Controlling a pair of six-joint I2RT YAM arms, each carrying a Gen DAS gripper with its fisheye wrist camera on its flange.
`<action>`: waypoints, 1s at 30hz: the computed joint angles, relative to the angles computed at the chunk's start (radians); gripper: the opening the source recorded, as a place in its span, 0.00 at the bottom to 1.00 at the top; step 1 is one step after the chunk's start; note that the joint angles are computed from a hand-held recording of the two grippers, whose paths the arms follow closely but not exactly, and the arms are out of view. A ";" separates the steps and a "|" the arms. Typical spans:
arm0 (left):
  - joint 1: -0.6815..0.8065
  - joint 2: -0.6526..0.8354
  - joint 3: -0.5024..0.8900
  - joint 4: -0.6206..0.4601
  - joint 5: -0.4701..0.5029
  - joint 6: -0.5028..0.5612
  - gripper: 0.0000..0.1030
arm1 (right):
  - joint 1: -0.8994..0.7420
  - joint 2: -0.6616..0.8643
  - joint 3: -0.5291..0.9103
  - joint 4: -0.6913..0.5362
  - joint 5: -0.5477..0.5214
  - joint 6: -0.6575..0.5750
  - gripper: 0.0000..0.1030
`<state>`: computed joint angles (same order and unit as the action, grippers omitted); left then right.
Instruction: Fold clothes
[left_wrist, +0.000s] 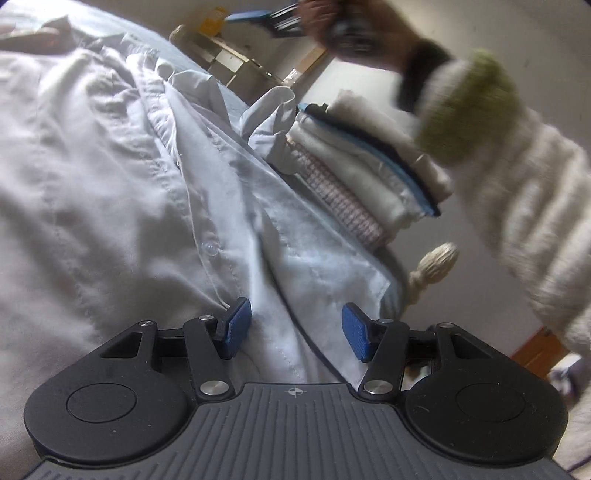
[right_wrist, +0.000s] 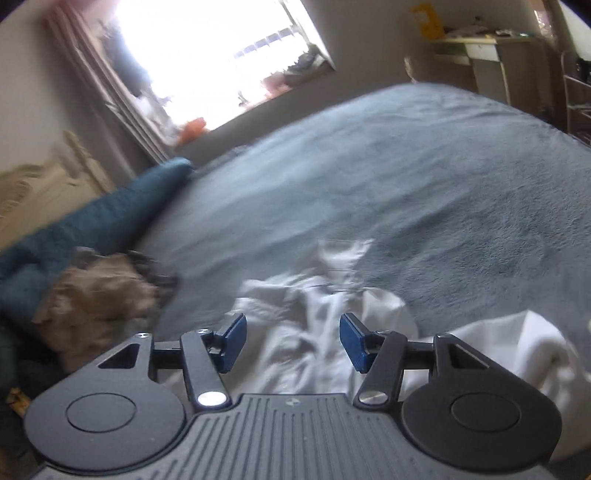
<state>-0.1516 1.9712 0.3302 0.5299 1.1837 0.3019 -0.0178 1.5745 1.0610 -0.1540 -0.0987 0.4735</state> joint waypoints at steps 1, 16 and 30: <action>0.008 0.014 0.015 -0.024 0.022 0.019 0.53 | -0.001 0.084 0.057 -0.001 0.027 -0.013 0.56; 0.027 0.099 0.027 -0.013 0.118 0.088 0.54 | -0.051 0.792 0.745 -0.088 0.012 0.061 0.64; 0.071 0.108 0.055 -0.161 0.143 0.230 0.54 | 0.000 0.581 0.450 0.267 -0.005 -0.030 0.02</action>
